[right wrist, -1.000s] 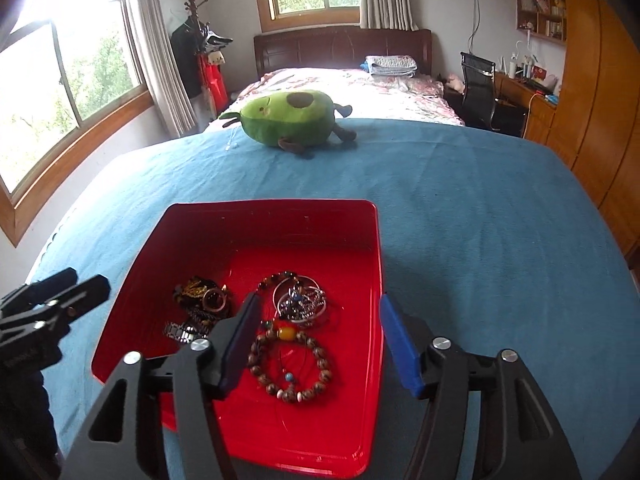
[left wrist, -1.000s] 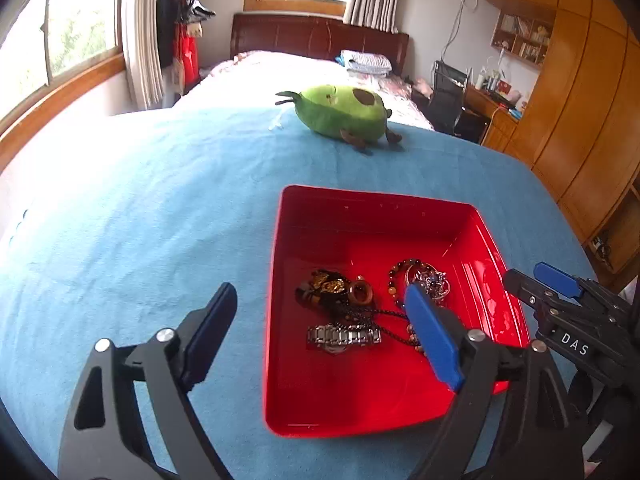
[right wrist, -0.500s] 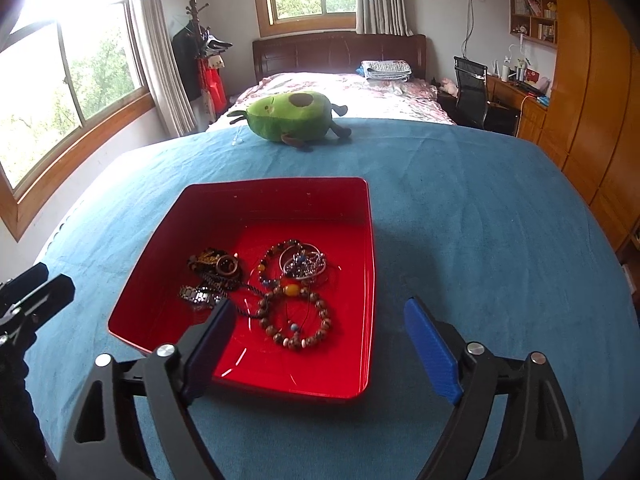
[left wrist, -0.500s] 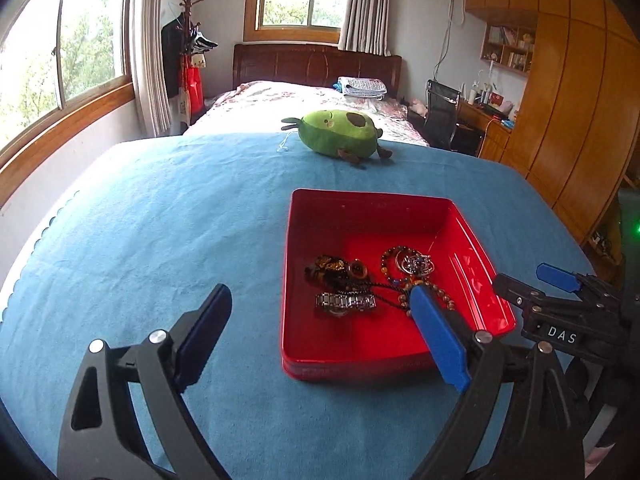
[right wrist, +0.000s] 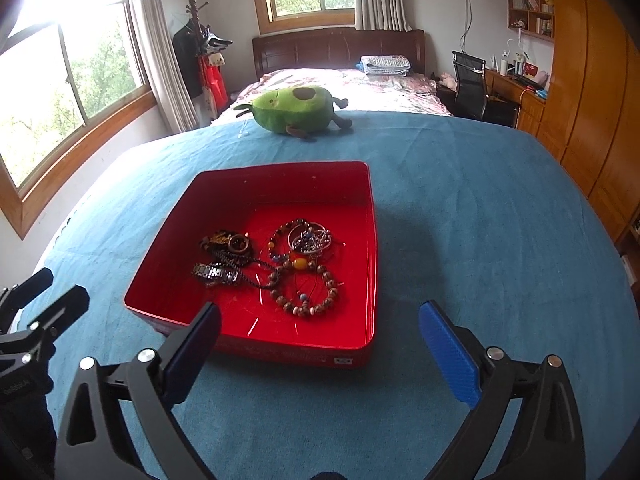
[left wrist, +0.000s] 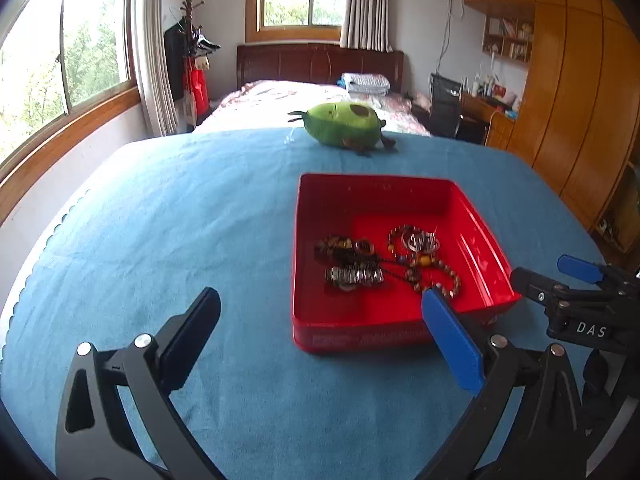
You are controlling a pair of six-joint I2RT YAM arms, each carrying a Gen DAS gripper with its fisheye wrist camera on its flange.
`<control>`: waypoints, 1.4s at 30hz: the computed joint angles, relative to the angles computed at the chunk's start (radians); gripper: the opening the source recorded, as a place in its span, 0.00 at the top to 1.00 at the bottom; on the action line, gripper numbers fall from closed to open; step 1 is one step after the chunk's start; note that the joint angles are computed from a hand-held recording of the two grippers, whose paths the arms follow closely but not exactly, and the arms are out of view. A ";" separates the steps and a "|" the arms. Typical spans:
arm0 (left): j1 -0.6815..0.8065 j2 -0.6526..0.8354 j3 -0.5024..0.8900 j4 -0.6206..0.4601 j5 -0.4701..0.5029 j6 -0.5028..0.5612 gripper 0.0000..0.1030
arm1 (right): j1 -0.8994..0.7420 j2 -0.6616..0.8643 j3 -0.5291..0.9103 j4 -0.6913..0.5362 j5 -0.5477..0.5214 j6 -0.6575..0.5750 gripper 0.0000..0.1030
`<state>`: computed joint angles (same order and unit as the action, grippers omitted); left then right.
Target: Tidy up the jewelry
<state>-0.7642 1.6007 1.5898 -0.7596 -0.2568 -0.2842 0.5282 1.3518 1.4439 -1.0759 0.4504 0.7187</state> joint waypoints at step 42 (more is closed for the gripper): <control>0.025 0.096 -0.006 -0.032 0.031 -0.040 0.03 | 0.008 -0.045 -0.137 0.051 -0.043 0.043 0.04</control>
